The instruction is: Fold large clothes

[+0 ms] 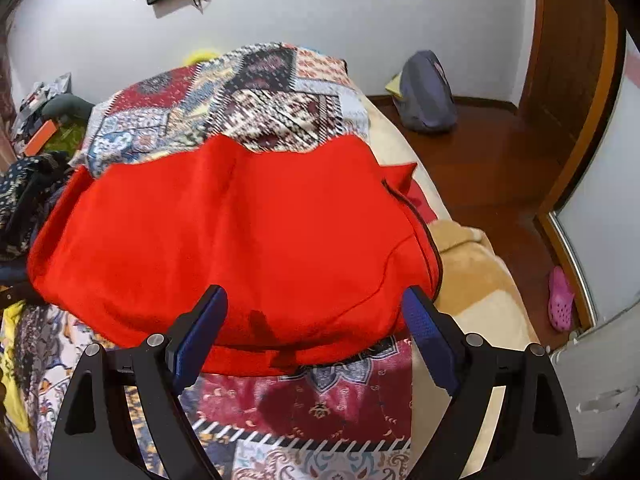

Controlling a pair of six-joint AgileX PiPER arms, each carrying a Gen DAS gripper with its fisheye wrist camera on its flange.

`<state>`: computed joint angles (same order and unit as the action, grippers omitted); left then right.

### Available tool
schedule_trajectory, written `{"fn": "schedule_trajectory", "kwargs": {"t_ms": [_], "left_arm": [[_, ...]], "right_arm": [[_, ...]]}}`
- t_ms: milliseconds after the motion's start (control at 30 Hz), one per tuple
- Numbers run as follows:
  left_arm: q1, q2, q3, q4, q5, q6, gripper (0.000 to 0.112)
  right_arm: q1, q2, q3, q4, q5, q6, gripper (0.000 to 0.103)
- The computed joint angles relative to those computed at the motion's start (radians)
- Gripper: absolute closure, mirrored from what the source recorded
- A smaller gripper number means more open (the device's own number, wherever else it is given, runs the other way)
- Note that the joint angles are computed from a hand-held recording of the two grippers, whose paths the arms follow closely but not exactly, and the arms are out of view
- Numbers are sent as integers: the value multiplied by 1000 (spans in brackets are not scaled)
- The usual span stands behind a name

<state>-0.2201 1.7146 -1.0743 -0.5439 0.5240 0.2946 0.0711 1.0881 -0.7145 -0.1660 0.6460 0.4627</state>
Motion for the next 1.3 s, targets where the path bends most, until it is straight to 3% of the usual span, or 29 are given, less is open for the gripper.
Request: {"fn": "schedule_trajectory", "kwargs": {"t_ms": [167, 267, 433, 633, 733, 833, 1100, 1200, 1300], "left_arm": [[50, 23, 55, -295, 61, 242, 31], [56, 102, 41, -443, 119, 339, 31], [21, 160, 31, -592, 44, 438, 31], [65, 256, -43, -781, 123, 571, 31], [43, 287, -108, -748, 86, 512, 32], [9, 316, -173, -674, 47, 432, 45], [-73, 273, -259, -326, -69, 56, 101], [-96, 204, -254, -293, -90, 52, 104], [-97, 148, -277, -315, -49, 97, 104]], "right_arm": [[63, -8, -10, -36, -9, 59, 16], [104, 17, -13, -45, -30, 88, 16], [148, 80, -20, -25, -82, 96, 16], [157, 157, -40, 16, -140, 74, 16], [163, 189, -52, 36, -160, 73, 16], [168, 217, -58, 53, -180, 70, 16], [208, 229, -87, -17, -137, 138, 16], [216, 216, -111, -29, -104, 149, 16], [236, 204, -154, -61, -70, 189, 16]]}}
